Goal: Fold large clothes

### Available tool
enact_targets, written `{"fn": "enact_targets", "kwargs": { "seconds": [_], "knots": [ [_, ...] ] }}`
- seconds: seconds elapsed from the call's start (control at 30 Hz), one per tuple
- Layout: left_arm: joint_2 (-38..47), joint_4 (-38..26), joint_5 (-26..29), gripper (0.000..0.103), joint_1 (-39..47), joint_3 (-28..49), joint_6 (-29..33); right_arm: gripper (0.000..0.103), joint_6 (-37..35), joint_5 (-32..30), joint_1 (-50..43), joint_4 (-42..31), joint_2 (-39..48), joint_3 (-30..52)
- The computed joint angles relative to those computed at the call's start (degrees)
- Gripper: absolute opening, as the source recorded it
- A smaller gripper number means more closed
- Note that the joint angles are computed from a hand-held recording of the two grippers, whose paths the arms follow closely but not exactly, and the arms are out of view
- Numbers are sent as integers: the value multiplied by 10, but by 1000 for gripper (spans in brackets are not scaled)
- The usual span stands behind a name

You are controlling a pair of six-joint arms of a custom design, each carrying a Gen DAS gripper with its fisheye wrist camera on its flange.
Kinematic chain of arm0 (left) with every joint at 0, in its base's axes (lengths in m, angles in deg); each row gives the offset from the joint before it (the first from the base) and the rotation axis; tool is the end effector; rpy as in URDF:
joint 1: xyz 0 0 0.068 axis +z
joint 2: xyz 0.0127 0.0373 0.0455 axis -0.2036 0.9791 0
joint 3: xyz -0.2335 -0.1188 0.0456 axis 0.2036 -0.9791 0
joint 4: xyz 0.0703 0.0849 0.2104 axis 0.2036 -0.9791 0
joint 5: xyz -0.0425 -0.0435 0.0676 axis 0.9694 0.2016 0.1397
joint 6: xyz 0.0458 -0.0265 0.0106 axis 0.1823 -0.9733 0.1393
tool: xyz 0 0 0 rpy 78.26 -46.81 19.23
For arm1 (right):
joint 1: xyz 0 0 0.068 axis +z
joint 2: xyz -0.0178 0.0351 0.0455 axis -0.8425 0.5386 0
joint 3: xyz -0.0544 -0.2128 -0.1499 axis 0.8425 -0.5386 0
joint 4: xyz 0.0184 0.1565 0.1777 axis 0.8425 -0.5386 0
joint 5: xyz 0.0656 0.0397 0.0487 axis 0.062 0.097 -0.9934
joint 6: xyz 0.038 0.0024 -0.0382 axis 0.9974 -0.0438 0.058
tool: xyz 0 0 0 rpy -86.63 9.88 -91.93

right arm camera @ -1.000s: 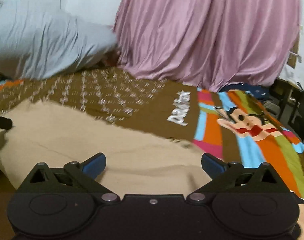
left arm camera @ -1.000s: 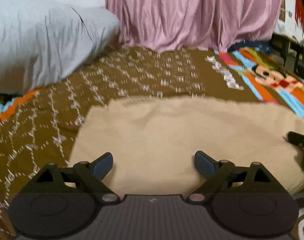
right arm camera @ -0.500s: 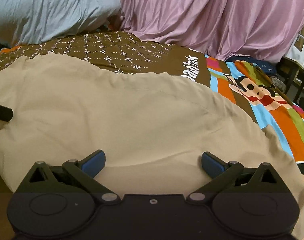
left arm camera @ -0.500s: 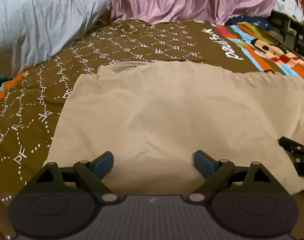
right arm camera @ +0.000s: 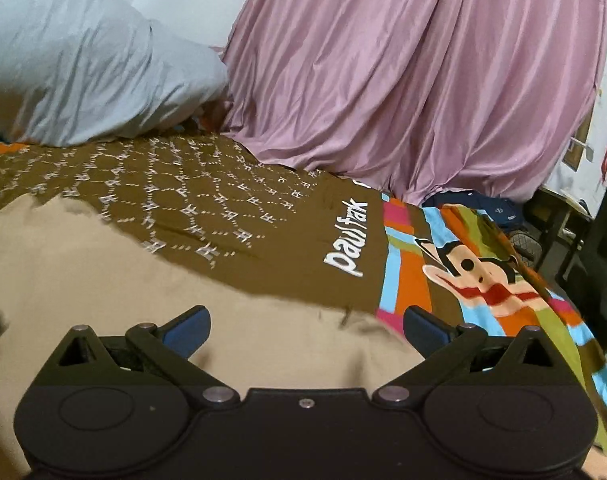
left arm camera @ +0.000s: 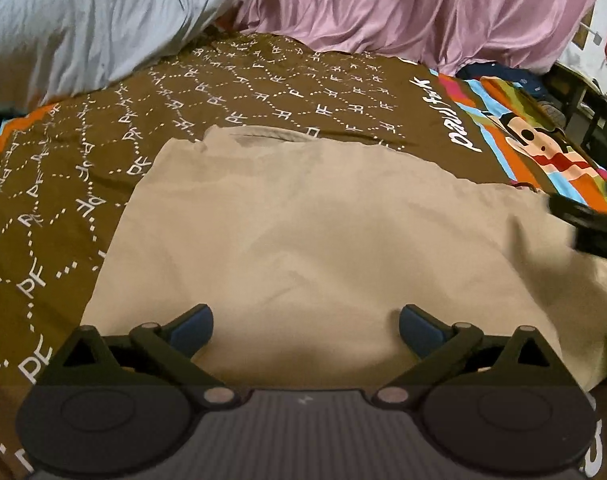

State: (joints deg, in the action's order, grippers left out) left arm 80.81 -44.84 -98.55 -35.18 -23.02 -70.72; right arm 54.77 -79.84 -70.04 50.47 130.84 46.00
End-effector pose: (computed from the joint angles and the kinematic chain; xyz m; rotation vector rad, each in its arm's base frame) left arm 0.2582 -0.1008 0.1528 -0.2926 2.3889 -0.0841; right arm 0.3224 -0.0597 0.1941 -0.5350 1.9537 -0.1212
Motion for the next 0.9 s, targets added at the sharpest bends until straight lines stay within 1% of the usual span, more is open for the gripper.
{"fn": "enact_targets", "kwargs": {
  "seconds": [0.13, 0.17, 0.2, 0.23, 0.3, 0.43, 0.5, 0.57, 0.6, 0.63, 0.7, 0.73, 0.8, 0.83, 0.87, 0.9],
  "knots": [
    [7, 8, -6, 102, -2, -1, 9, 102, -6, 92, 53, -88, 126, 140],
    [10, 9, -8, 102, -3, 1, 12, 102, -8, 108, 60, -127, 156, 175],
    [13, 8, -10, 102, -5, 4, 13, 102, -10, 112, 62, -149, 177, 194],
    [15, 9, -11, 102, -5, 6, 15, 102, -12, 111, 63, -136, 186, 190],
    [18, 12, -9, 102, -4, 7, 14, 102, -14, 103, 59, -83, 187, 158],
    [15, 16, -12, 102, -6, 2, 14, 102, -7, 92, 53, -73, 191, 154],
    [-11, 43, -4, 102, -8, -25, 25, 101, -6, 84, 49, -61, 181, 138],
    [-56, 70, -3, 102, -17, -63, 33, 95, -2, 54, 40, -21, 146, 93],
    [-79, 75, -6, 102, -23, -79, 38, 95, 5, 39, 34, 5, 123, 65],
    [-104, 68, -13, 102, -31, -91, 41, 96, 18, 18, 24, 20, 97, 37],
    [-148, 27, -32, 102, -46, -99, 27, 99, 40, -22, 6, 5, 43, -1],
    [-176, 5, -30, 102, -48, -106, 11, 99, 49, -33, -1, -4, 15, -23],
    [-217, -31, -8, 102, -39, -116, -33, 99, 50, -56, -16, -23, -40, -67],
    [-233, -41, 12, 102, -28, -126, -59, 100, 40, -75, -25, -25, -65, -92],
    [-244, -47, 34, 102, -16, -135, -80, 102, 24, -88, -32, -16, -89, -119],
    [-246, -51, 59, 102, 3, -140, -90, 102, 9, -88, -32, 3, -105, -146]
  ]
}}
